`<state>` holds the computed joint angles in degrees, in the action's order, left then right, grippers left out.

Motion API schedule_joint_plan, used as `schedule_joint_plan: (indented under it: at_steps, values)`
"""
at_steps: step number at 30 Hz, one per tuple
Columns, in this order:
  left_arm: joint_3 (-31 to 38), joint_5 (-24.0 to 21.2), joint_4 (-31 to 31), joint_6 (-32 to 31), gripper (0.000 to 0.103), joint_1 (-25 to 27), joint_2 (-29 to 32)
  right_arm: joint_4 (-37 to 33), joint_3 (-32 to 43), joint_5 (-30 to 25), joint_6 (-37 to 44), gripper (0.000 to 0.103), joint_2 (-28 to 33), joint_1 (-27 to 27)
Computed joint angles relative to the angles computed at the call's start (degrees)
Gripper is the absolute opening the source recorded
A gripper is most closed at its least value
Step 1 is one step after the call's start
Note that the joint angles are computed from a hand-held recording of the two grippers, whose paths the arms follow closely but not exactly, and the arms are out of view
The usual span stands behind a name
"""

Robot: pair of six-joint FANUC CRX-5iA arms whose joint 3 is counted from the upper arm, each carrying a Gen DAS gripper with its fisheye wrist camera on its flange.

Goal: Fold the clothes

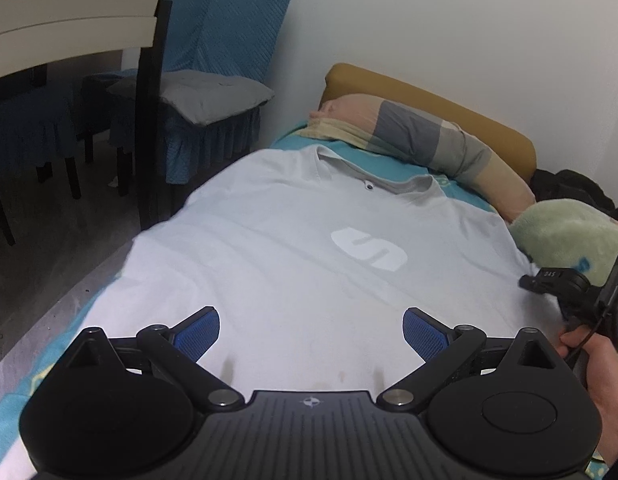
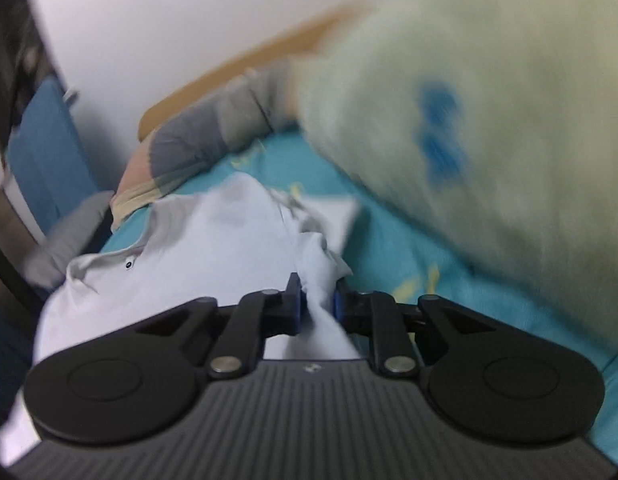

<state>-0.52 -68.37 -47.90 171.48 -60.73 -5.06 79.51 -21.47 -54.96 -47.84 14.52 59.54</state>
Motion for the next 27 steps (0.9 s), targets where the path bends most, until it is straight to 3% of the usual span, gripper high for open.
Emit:
schedule_joint_plan:
  at_steps: [3, 5, 9, 12, 14, 15, 16, 18, 23, 27]
  values:
    - [0.0, -2.0, -1.7, 1.3, 0.099, -0.7, -1.4, 2.0, 7.4, -7.8, 11.1, 0.016, 4.3, 3.0]
    - [-0.2, -3.8, -3.1, 2.8, 0.099, -1.3, -2.8, 4.9, 12.8, -9.7, 19.2, 0.016, 8.0, 4.2]
    - [-1.5, -8.0, -3.9, 5.6, 0.099, -0.7, -6.2, 4.9, 25.1, -5.9, 38.3, 0.016, 16.3, 6.6]
    - [-3.9, -8.5, -2.1, 7.1, 0.099, 1.7, -9.4, -5.4, 36.2, -1.0, 51.1, 0.017, 23.1, 7.7]
    - [-6.0, -7.1, 0.8, 7.0, 0.099, 4.6, -11.2, -16.4, 41.8, 1.8, 59.1, 0.022, 25.6, 8.1]
    - [-7.0, -6.0, 2.6, 6.6, 0.098, 6.2, -12.0, -20.4, 43.1, 3.5, 61.3, 0.036, 25.8, 8.0]
    - [-8.0, -4.7, 4.5, 6.2, 0.098, 7.9, -12.7, -21.4, 41.9, 4.2, 60.7, 0.060, 24.4, 8.1]
    - [-9.7, -1.9, 7.4, 5.4, 0.098, 10.6, -13.9, -21.4, 38.1, 6.7, 57.8, 0.092, 21.3, 8.1]
    - [-11.0, 2.0, 11.3, 2.1, 0.098, 12.5, -14.1, -17.3, 26.6, 10.0, 47.0, 0.094, 10.7, 9.2]
    - [-9.3, 2.3, 10.5, 0.1, 0.097, 9.3, -12.2, -12.7, 15.8, 3.2, 35.0, 0.094, 0.2, 15.0]
